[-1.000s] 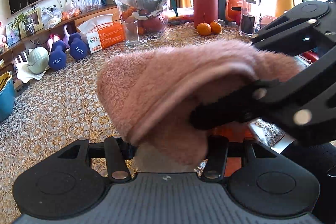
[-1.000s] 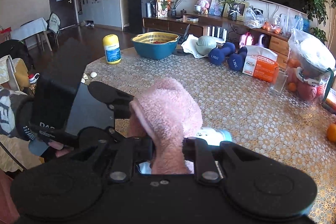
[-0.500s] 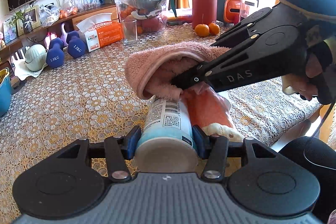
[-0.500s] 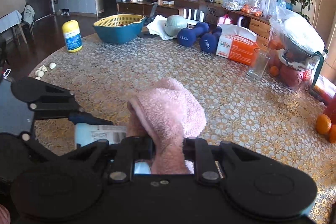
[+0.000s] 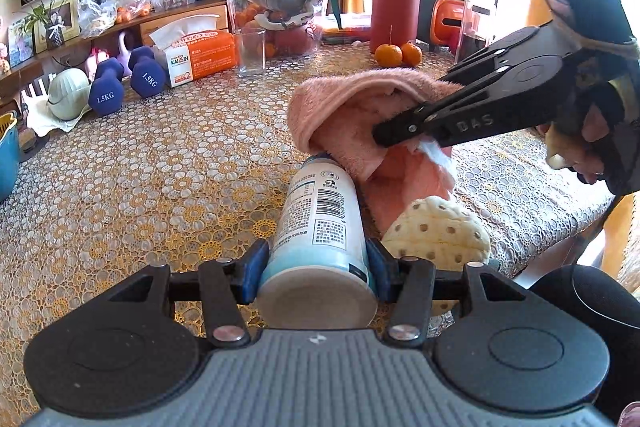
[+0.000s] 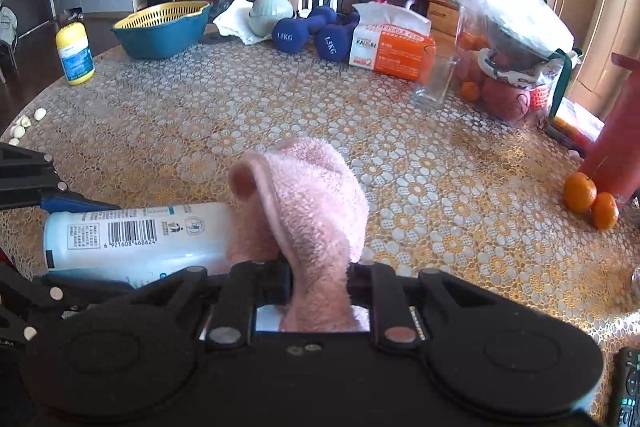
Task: Organize objects
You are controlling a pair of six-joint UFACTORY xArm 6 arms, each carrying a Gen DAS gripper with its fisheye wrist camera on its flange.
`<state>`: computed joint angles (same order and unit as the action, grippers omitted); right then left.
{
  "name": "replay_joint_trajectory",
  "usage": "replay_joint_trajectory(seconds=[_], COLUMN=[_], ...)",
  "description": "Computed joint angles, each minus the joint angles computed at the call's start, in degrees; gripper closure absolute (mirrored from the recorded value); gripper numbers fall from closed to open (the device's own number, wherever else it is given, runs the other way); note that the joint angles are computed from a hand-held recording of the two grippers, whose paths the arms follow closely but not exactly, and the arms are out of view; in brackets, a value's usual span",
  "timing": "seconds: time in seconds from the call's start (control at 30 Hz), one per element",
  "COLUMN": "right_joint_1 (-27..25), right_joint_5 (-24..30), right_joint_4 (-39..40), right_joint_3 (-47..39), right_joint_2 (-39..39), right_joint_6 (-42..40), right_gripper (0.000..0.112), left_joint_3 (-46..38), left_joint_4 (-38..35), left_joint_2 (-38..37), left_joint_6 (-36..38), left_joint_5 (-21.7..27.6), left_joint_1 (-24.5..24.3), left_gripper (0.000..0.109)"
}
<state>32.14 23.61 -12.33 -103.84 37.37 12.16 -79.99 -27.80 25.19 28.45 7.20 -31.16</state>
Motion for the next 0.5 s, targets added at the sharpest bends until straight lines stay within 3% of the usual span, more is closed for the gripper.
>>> replay_joint_trajectory(seconds=[0.17, 0.23, 0.5], right_joint_1=[0.0, 0.9, 5.8], right_joint_5=[-8.7, -11.7, -12.6], right_joint_4=[2.8, 9.9, 30.4], right_joint_3=[10.6, 13.9, 15.7], right_joint_2=[-8.1, -10.7, -12.9], right_joint_6=[-1.0, -6.7, -26.4], right_gripper=[0.094, 0.094, 0.094], left_joint_3=[-1.5, -1.8, -2.6], left_joint_4=[-2.9, -2.7, -0.5], left_joint_2=[0.4, 0.5, 0.9], left_joint_6=[-0.1, -0.9, -3.8], left_joint_5=[2.1, 2.4, 3.3], left_joint_1=[0.5, 0.6, 0.8], left_gripper=[0.057, 0.057, 0.057])
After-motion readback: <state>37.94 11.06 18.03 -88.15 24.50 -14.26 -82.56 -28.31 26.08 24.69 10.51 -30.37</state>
